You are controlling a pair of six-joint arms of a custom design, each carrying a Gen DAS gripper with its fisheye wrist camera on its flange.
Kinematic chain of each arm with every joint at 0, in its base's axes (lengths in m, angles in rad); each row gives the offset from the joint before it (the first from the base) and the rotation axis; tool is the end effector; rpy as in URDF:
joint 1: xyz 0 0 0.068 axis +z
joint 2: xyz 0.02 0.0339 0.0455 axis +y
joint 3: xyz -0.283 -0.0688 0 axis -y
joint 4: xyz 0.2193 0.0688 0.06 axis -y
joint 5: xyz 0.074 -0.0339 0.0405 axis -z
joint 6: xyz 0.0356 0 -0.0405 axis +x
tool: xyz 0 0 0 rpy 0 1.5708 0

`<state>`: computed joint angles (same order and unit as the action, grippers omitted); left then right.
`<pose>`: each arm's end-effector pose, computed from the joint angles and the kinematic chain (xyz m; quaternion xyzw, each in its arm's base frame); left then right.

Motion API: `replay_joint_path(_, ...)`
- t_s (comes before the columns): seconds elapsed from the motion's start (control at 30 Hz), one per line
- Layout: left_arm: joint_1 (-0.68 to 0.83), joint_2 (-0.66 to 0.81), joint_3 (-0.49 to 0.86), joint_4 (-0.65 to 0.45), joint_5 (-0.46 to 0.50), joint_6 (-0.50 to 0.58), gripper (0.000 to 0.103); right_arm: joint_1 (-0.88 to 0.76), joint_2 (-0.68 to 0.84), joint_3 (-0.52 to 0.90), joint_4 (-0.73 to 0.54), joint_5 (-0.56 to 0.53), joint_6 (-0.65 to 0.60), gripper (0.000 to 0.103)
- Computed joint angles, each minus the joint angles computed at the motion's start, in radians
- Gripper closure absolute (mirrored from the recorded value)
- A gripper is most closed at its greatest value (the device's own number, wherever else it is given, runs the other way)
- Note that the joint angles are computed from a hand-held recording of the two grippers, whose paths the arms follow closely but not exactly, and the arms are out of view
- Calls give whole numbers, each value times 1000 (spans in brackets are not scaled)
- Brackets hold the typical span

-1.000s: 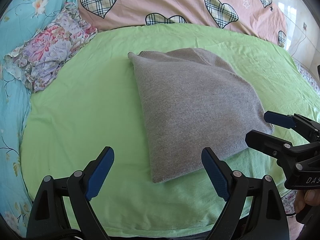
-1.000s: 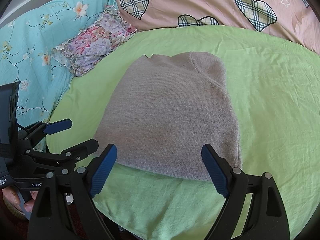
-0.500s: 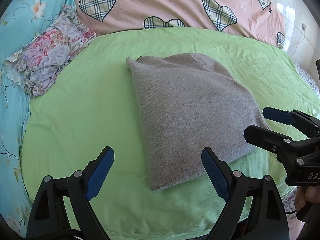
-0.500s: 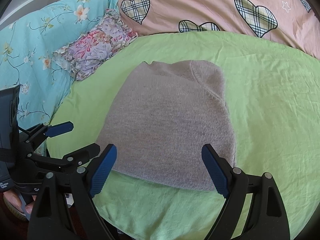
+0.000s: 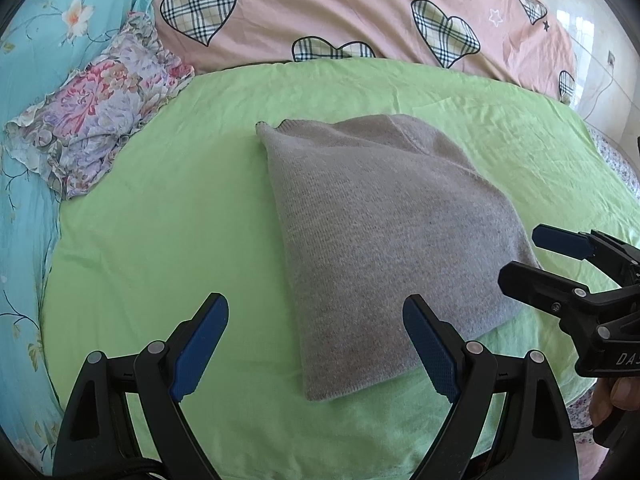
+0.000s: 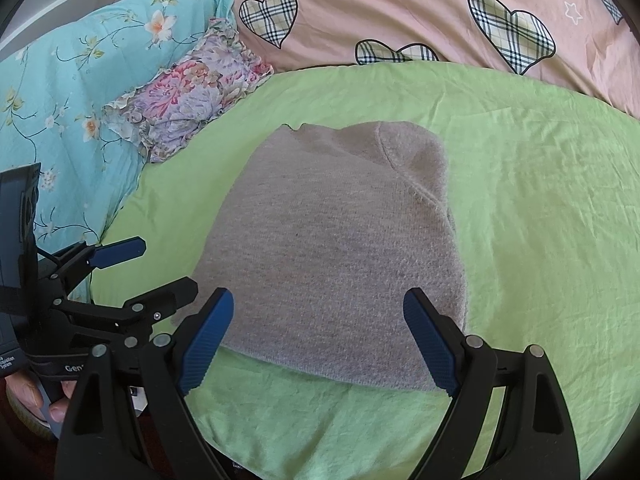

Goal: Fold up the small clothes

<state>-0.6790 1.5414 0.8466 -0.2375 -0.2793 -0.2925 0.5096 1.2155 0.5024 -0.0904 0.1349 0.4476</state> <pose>0.2264 -0.1701 0.2152 0.1377 0.9311 -0.0282 0.3365 0.1791 0.0946 0.2021 -0.0035 0.9255 0.1165 0.3603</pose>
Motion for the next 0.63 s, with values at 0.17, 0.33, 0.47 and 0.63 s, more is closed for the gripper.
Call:
replay_joint_path(0.17,8,21,26,-6,1,0,13,-37,-3,0,5,-18,-15,16)
replay_joint_path(0.33,16,48,57,-11,-5,9,13,-84,15,2,25,-53,-42,16)
replay_joint_path(0.47,19,72,78,-19,-5,9,13,-124,37,0,47,-85,-55,16)
replay_joint_path(0.63,18,90,86,-10,1,9,13,-170,55,0,67,-126,-87,16)
